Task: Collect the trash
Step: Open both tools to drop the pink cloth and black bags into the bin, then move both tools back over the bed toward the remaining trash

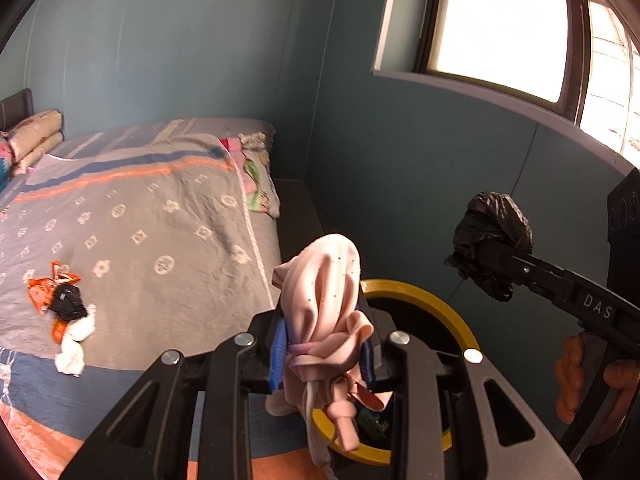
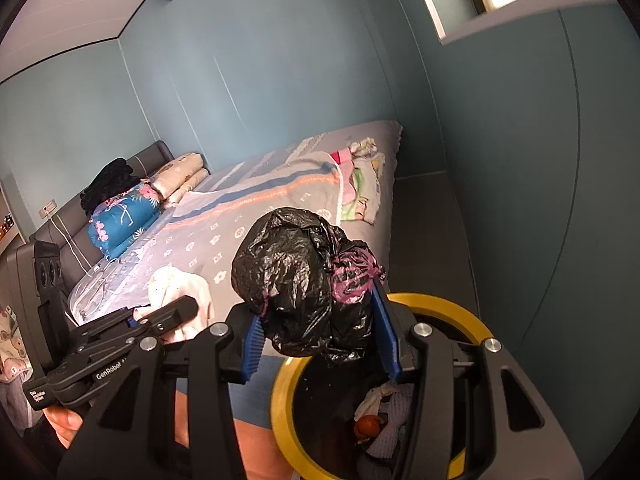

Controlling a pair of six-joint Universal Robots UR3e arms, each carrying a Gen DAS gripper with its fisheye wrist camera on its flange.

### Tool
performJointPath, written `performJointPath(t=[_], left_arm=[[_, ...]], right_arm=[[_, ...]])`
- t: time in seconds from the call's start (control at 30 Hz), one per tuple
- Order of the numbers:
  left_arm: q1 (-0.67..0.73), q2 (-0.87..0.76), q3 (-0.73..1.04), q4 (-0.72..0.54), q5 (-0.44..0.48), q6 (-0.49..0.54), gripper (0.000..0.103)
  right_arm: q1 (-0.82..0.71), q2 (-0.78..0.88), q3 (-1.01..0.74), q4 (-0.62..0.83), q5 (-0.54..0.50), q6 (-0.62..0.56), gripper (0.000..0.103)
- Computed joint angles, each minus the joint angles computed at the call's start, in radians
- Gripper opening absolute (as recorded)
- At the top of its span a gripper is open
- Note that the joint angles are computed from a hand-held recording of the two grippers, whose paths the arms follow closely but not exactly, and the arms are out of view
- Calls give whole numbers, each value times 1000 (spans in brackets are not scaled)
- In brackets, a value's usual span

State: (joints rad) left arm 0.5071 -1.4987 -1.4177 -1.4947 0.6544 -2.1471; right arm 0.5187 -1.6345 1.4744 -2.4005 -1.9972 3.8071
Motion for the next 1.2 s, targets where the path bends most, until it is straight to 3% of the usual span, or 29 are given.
performJointPath(t=[0.2,0.43,0.6,0.87,1.2], left_arm=[[-91,-56,-32,107,71,-61,27],[-166,-155,-3,137,116,-117,29],[-175,-170,-20,150,117,-114,40],[-130,-173,-15,146,77,-123,70],[-42,-191,14,188,51,-149,81]], right_arm=[[-86,-46,128,-59,91,12,45],[-168,-61,221,-106,163,36,46],[-167,-42,226,-116,161,60,53],[-164,-44,254,-156,142,78,64],[-148,10,200,-204,133,39,73]])
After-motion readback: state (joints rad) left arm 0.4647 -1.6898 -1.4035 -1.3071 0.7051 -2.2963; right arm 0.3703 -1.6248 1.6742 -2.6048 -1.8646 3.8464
